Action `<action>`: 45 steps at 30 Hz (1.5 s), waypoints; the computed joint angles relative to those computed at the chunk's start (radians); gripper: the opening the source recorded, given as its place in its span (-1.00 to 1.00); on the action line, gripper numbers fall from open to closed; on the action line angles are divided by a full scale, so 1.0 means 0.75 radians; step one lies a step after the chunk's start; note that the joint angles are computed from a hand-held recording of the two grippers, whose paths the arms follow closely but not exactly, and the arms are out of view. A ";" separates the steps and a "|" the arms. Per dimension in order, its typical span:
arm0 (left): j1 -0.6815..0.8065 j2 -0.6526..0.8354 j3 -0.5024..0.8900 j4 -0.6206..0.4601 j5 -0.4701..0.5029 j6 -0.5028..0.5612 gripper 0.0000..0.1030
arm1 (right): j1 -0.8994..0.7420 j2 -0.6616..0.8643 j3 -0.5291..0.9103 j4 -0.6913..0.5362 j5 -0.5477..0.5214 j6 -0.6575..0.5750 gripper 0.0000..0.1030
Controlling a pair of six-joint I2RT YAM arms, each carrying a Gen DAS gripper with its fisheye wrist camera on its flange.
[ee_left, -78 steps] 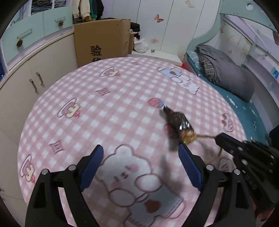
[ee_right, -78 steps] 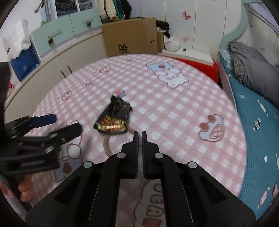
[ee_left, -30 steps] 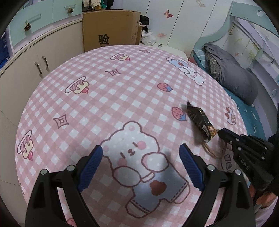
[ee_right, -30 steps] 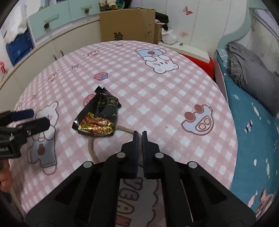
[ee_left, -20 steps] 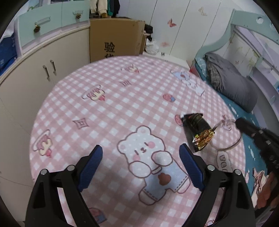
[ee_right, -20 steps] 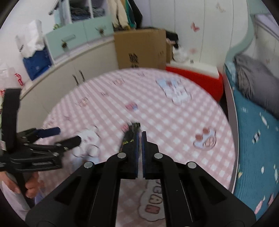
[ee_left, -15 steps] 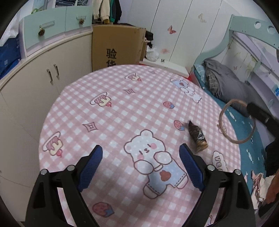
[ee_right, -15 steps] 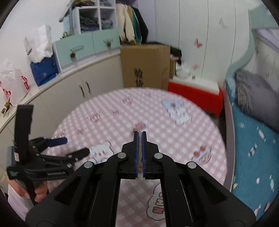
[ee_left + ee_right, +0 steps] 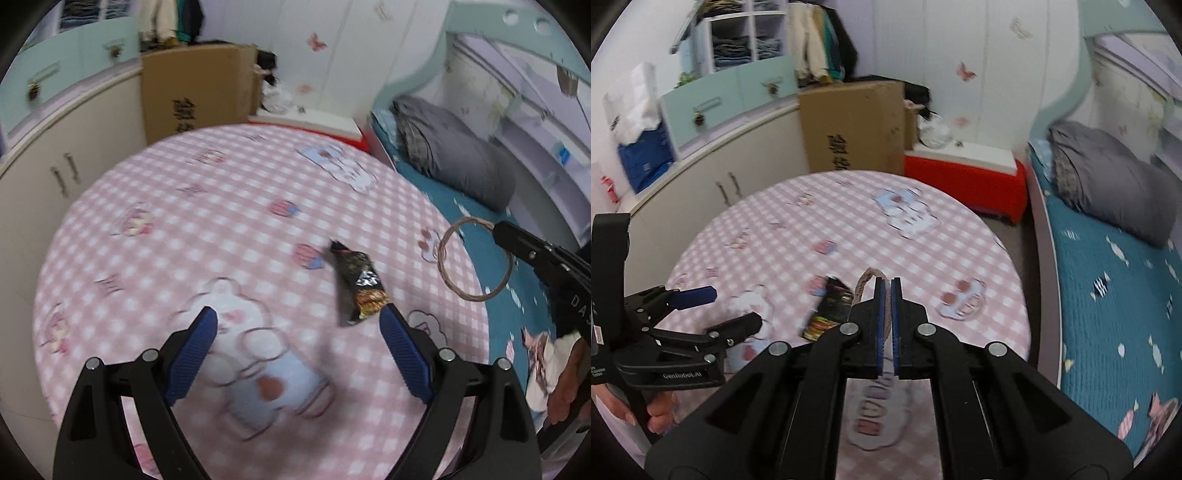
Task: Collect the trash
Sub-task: 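Grasp the rubber band with the right tool while the left tool grasps the dark snack wrapper, then carry the dark wrapper and rubber band over the blue bin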
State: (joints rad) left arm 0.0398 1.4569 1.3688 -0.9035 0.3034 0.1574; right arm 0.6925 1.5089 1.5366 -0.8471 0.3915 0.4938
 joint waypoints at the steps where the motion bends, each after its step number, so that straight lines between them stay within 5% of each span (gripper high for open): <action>1: -0.039 0.022 0.005 0.011 -0.015 -0.016 0.70 | -0.023 -0.014 -0.026 0.005 -0.007 -0.003 -0.94; 11: -0.241 0.274 0.084 0.116 -0.112 -0.158 0.63 | -0.136 -0.060 -0.169 0.033 -0.060 -0.019 -0.94; 14: -0.249 0.256 0.059 0.142 -0.123 -0.111 -0.38 | -0.138 -0.044 -0.170 0.031 -0.074 -0.015 -0.94; 25: -0.047 0.083 -0.069 0.120 -0.080 -0.023 -0.40 | 0.048 0.102 0.008 0.005 -0.051 0.002 -0.94; 33: 0.306 -0.112 -0.167 0.042 -0.001 0.154 -0.40 | 0.263 0.301 0.231 0.009 -0.047 0.032 -0.94; 41: 0.743 -0.148 -0.151 -0.053 0.125 0.380 -0.40 | 0.453 0.634 0.682 -0.097 -0.061 0.009 -0.94; 45: 0.977 -0.120 -0.111 -0.103 0.197 0.501 -0.40 | 0.548 0.898 1.097 -0.240 -0.075 -0.017 -0.94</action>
State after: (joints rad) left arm 0.7724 1.3672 1.2858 -0.9808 0.4511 0.5328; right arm 1.1032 2.1826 2.3594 -1.0271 0.3353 0.4810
